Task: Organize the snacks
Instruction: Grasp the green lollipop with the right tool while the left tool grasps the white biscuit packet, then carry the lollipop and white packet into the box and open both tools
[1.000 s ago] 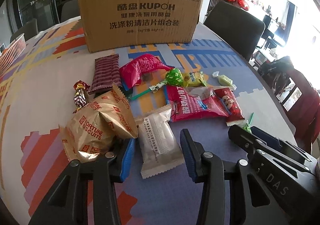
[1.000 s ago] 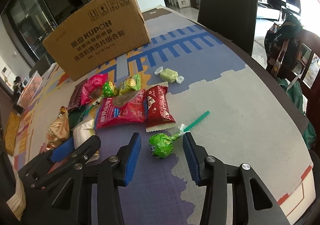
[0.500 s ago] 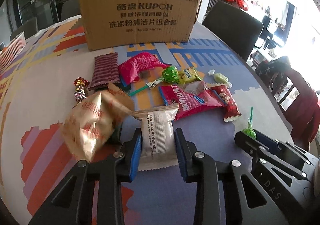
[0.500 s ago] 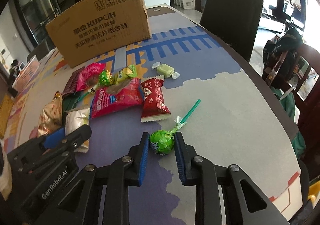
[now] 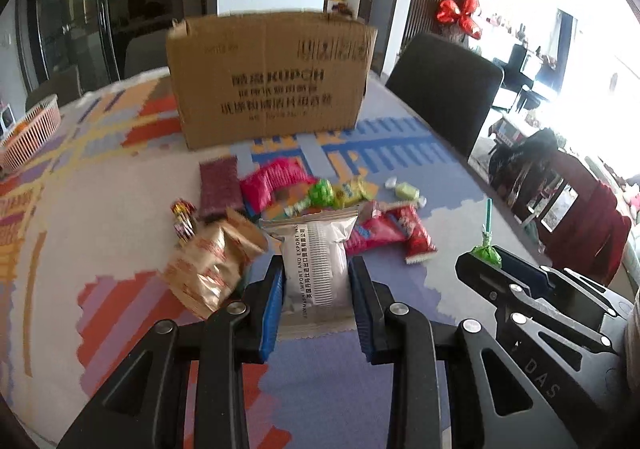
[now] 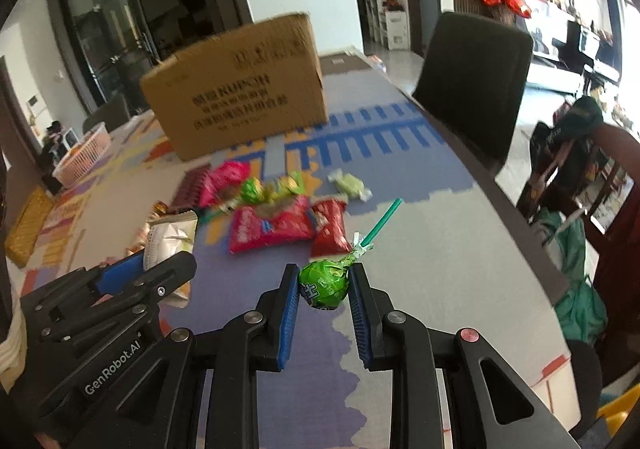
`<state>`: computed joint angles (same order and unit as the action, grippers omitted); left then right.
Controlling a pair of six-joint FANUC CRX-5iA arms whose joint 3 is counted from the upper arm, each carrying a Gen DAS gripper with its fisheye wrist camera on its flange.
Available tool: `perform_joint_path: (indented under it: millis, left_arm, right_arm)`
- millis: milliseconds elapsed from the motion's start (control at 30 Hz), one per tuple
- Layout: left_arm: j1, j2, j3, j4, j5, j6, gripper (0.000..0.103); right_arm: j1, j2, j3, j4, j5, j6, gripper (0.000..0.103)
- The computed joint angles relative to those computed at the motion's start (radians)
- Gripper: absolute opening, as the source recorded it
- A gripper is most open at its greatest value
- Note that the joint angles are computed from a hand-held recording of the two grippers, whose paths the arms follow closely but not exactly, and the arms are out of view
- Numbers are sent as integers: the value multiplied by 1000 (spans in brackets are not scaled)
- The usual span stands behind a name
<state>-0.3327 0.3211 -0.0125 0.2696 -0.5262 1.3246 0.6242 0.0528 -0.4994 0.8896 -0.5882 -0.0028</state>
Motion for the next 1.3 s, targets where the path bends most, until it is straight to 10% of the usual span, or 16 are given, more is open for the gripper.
perform_joint_path:
  millis: [533, 1300]
  left_arm:
    - [43, -5, 105, -10, 27, -17, 32]
    - [79, 231, 593, -128, -151, 50, 32]
  right_arm:
    - [-67, 31, 102, 131, 136, 80, 26]
    - [-130, 245, 532, -132, 110, 538, 26]
